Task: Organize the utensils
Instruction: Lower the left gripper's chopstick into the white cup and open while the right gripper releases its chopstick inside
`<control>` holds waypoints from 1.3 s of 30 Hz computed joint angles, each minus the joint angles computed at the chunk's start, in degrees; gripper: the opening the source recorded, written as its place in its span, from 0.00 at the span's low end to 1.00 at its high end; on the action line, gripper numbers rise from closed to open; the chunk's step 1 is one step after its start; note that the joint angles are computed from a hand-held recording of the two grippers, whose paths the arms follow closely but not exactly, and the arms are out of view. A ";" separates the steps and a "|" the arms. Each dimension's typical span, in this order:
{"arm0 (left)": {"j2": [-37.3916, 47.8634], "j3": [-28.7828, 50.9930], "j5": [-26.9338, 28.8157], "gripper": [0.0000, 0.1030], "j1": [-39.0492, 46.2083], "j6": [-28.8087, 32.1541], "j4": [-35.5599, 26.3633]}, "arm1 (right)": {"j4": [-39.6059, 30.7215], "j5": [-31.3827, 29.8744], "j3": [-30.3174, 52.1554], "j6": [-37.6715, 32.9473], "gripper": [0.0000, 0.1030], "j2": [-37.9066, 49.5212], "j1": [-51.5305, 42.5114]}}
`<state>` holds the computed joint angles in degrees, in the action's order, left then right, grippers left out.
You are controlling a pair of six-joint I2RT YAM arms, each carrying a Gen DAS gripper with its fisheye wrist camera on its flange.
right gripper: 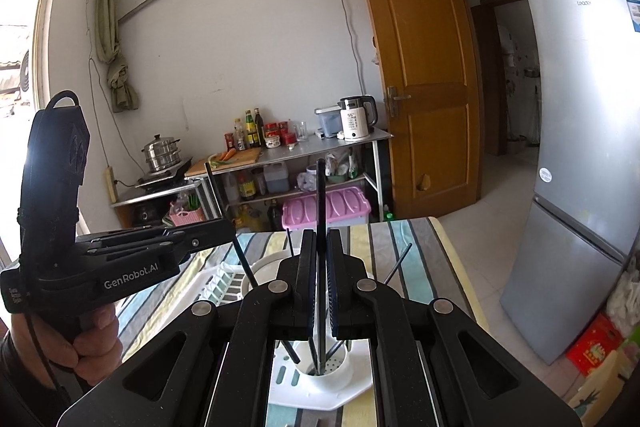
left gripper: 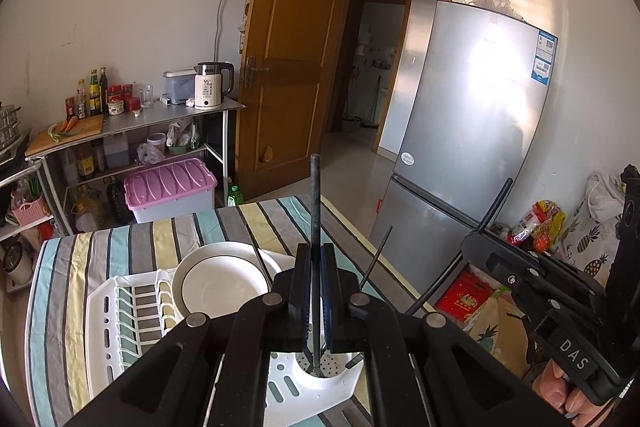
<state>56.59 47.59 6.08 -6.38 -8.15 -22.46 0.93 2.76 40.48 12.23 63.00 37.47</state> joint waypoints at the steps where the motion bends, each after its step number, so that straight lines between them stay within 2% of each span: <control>1: 1.13 -0.15 0.18 0.04 0.13 -0.16 0.86 | 0.51 -0.32 -0.06 0.03 0.04 0.75 -0.37; 13: 11.48 -3.93 3.80 0.04 4.11 -0.76 9.76 | 5.45 -4.46 -0.18 0.83 0.04 10.93 -3.83; 22: 16.61 -4.29 3.87 0.04 5.91 -0.10 12.39 | 5.05 -4.78 1.02 1.10 0.05 14.51 -5.24; 33: 16.32 -5.32 1.01 0.05 5.81 -0.15 12.75 | 1.94 -4.81 1.81 1.76 0.05 13.98 -6.42; 39: 13.08 -7.52 0.00 0.06 5.61 0.68 12.18 | 1.08 -4.57 0.73 1.56 0.14 12.77 -6.60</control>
<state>69.67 40.06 6.07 -0.77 -7.47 -10.28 2.01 -1.81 41.21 13.78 75.78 30.87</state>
